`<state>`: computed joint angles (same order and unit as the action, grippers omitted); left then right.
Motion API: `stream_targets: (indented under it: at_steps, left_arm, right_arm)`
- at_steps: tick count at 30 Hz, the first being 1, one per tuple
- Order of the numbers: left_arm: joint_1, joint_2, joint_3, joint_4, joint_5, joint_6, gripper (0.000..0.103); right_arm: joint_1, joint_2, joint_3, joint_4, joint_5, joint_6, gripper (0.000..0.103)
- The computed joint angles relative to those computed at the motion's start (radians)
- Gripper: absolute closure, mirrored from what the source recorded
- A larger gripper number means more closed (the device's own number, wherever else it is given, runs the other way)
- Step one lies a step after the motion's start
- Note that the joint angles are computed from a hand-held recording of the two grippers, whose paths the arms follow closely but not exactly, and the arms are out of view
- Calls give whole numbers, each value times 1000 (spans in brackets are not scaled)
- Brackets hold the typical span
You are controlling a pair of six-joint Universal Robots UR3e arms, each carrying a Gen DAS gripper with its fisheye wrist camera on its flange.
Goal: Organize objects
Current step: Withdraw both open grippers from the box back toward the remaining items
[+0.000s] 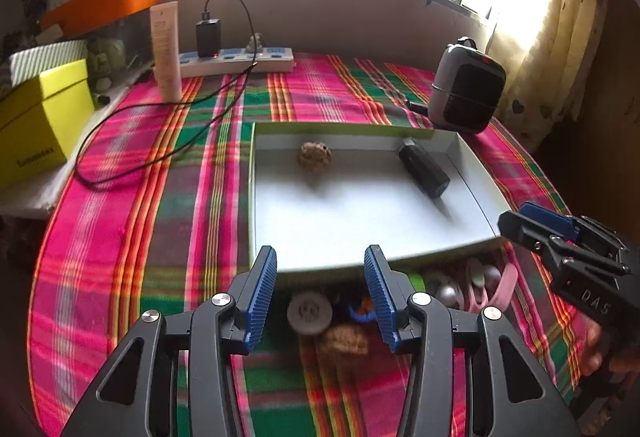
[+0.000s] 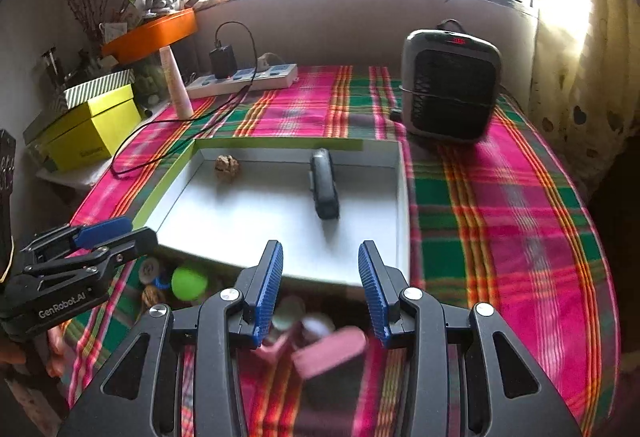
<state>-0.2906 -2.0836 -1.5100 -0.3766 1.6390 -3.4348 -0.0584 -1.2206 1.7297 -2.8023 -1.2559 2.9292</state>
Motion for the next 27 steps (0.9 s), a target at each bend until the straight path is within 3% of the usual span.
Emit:
stream_targets:
  at_steps: [14,27]
  left_arm:
    - [-6,92,-227,90,-31,-46,59]
    - [-19,83,-259,97,-47,-66,59]
  right_arm:
    - [-41,-121,241,-95,-26,-20,62]
    - [-44,-89,263,-121,14,45,62]
